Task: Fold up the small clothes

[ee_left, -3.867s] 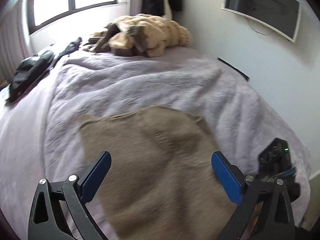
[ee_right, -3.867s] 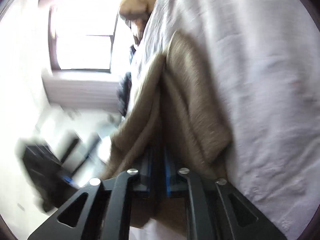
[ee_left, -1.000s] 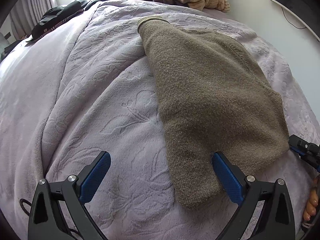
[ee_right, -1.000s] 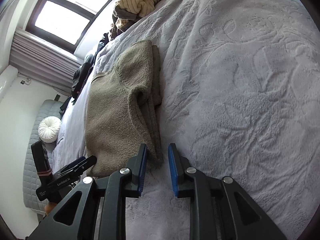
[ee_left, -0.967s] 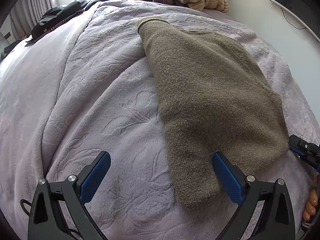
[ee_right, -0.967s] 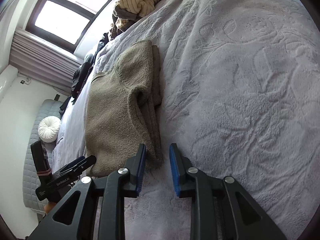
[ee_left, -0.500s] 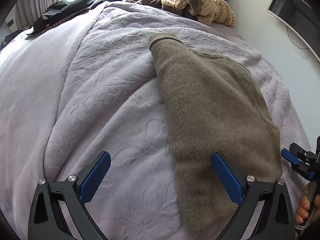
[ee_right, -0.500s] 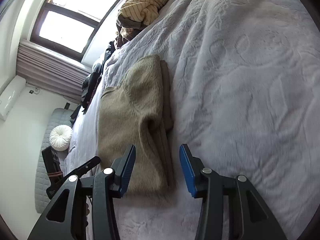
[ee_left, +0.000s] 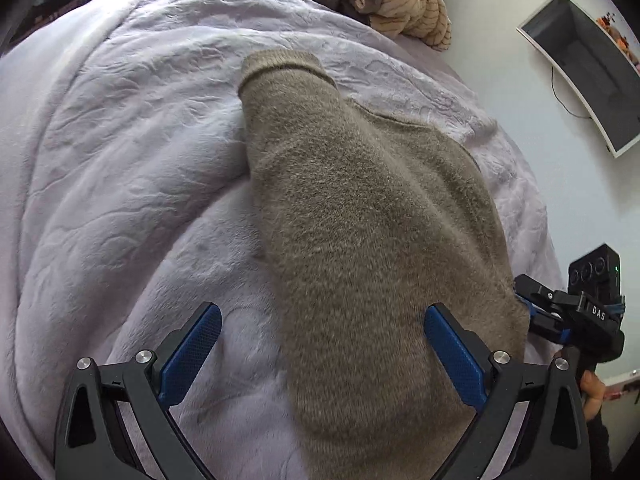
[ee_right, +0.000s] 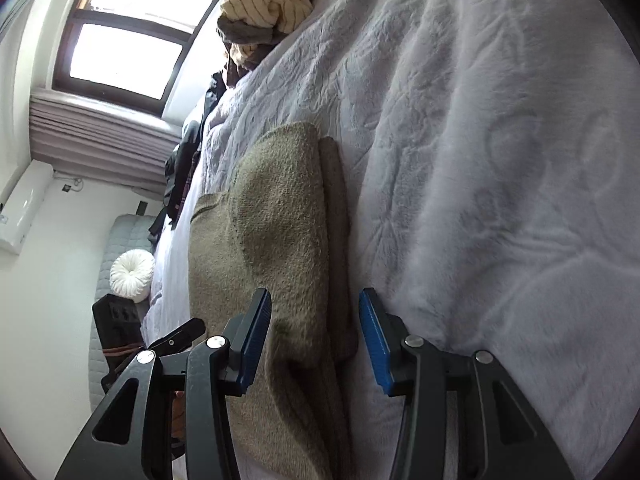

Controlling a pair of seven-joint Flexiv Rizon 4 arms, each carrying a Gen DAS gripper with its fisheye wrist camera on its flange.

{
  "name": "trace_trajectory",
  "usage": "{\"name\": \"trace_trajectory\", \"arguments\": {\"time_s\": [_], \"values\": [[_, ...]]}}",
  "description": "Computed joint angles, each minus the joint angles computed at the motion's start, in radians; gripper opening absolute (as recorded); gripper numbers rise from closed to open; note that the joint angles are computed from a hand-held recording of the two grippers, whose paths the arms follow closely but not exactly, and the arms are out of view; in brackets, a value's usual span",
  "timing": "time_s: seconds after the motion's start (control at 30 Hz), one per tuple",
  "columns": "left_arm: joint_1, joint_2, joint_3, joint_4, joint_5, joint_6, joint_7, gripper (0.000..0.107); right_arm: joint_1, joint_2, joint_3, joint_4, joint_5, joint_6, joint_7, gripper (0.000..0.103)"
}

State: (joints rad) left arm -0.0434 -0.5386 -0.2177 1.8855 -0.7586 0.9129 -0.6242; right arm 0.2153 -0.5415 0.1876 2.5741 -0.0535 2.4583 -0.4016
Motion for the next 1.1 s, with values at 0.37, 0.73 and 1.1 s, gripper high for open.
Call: {"name": "trace_trajectory", "arguments": {"time_s": [0.37, 0.73, 1.1], "values": [[-0.015, -0.074, -0.025, -0.082, 0.000, -0.093, 0.018, 0.102, -0.176, -0.062, 0.019, -0.123, -0.356, -0.093, 0.003, 0.058], [0.000, -0.042, -0.061, -0.015, -0.098, -0.005, 0.115, 0.077, -0.201, -0.160, 0.033, -0.188, -0.417, -0.008, 0.021, 0.033], [0.031, 0.091, 0.012, 0.039, -0.170, -0.189, 0.187, 0.051, -0.086, -0.093, 0.043, -0.194, -0.341, 0.113, 0.096, 0.032]]}}
